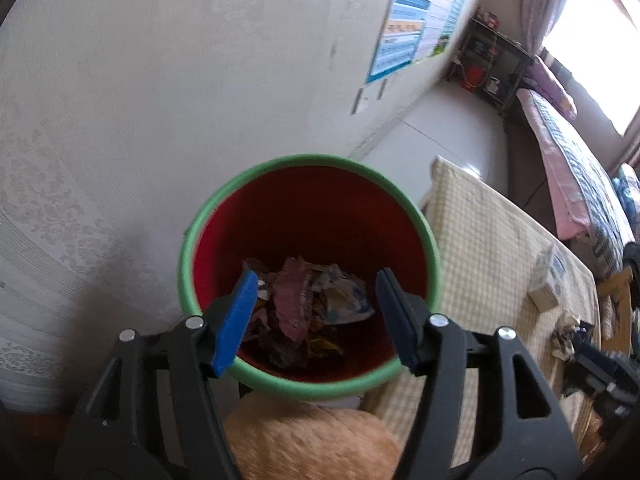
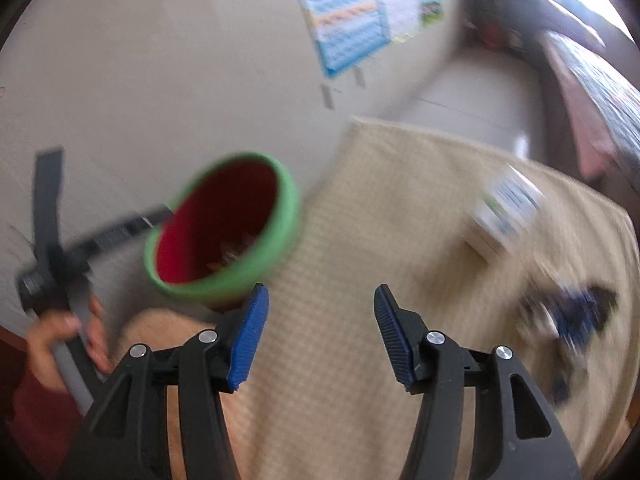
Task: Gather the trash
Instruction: 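Move both open tools back over the table, then grasp the blue wrapper with the right tool while the left tool grasps the white crumpled paper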
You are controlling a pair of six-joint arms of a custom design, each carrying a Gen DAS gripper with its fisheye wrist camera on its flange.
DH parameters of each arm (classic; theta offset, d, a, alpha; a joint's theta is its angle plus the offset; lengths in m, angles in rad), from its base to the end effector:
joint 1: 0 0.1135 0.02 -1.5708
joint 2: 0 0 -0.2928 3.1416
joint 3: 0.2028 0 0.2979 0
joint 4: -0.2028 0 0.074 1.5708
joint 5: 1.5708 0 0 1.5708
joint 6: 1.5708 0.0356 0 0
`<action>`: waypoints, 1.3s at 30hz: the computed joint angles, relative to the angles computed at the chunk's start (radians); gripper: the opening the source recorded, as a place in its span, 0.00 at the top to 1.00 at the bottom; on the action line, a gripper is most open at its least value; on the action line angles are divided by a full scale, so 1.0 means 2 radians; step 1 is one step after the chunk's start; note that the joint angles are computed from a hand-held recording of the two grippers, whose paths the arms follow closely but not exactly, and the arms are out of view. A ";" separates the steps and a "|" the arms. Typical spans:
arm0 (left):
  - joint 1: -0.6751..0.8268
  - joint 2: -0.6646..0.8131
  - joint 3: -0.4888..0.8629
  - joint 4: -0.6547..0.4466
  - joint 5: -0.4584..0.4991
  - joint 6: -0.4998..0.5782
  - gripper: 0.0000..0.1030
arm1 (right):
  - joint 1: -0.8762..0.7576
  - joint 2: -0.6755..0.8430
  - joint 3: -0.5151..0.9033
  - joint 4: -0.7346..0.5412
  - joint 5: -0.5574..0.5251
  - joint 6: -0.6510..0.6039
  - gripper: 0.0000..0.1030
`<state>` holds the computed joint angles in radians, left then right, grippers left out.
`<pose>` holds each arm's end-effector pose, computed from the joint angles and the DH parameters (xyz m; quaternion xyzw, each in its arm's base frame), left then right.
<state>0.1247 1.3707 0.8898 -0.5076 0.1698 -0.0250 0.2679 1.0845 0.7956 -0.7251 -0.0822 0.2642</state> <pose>0.3066 0.0324 0.2276 -0.0471 0.9536 -0.0669 0.2897 0.2286 0.0658 0.2538 -0.0131 0.9607 0.1103 0.2545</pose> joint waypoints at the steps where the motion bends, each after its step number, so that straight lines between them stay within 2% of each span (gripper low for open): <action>1: -0.011 -0.007 -0.005 -0.003 -0.003 -0.001 0.42 | -0.019 -0.030 -0.022 -0.017 0.002 -0.002 0.48; 3: -0.035 -0.022 -0.016 -0.008 -0.009 -0.006 0.42 | -0.058 -0.076 -0.053 -0.043 0.000 -0.010 0.48; 6: -0.067 -0.037 -0.028 -0.017 -0.011 -0.019 0.42 | -0.161 -0.140 -0.088 -0.077 0.012 -0.057 0.48; 8: -0.097 -0.047 -0.037 -0.023 -0.012 -0.031 0.42 | -0.231 -0.154 -0.095 -0.077 0.003 -0.089 0.48; 13: -0.191 -0.063 -0.049 -0.038 -0.023 -0.063 0.42 | -0.359 -0.087 -0.098 -0.019 -0.007 -0.167 0.46; 15: -0.231 -0.064 -0.047 -0.043 -0.019 -0.078 0.42 | -0.377 -0.037 -0.099 0.005 -0.018 -0.190 0.57; 16: -0.245 -0.063 -0.046 -0.044 -0.018 -0.084 0.42 | -0.379 -0.015 -0.096 0.010 -0.021 -0.194 0.74; 17: -0.264 -0.057 -0.041 -0.046 -0.016 -0.091 0.43 | -0.391 0.002 -0.094 0.011 -0.036 -0.200 0.79; 19: -0.293 -0.046 -0.032 -0.045 -0.012 -0.100 0.42 | -0.420 -0.013 -0.100 0.004 -0.072 -0.207 0.86; 20: -0.306 -0.042 -0.028 -0.043 -0.013 -0.105 0.42 | -0.432 -0.028 -0.102 -0.005 -0.082 -0.214 0.86; 26: -0.387 0.049 0.036 -0.010 -0.016 -0.121 0.43 | -0.536 -0.153 -0.118 -0.132 -0.139 -0.312 0.86; 31: -0.441 0.172 0.124 0.003 -0.026 -0.133 0.43 | -0.688 -0.203 -0.134 -0.233 -0.187 -0.438 0.86; 34: -0.464 0.244 0.177 -0.002 -0.035 -0.137 0.43 | -0.700 -0.208 -0.135 -0.234 -0.200 -0.442 0.85; 37: -0.477 0.301 0.225 -0.034 -0.056 -0.134 0.55 | -0.695 -0.208 -0.139 -0.230 -0.204 -0.439 0.85; 39: -0.476 0.300 0.219 -0.025 -0.050 -0.147 0.56 | -0.690 -0.205 -0.143 -0.229 -0.203 -0.441 0.85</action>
<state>-0.8271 1.9707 1.3281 -0.5584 0.0699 -0.3192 -1.1128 0.6735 0.5099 -1.1823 -0.4874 -0.6175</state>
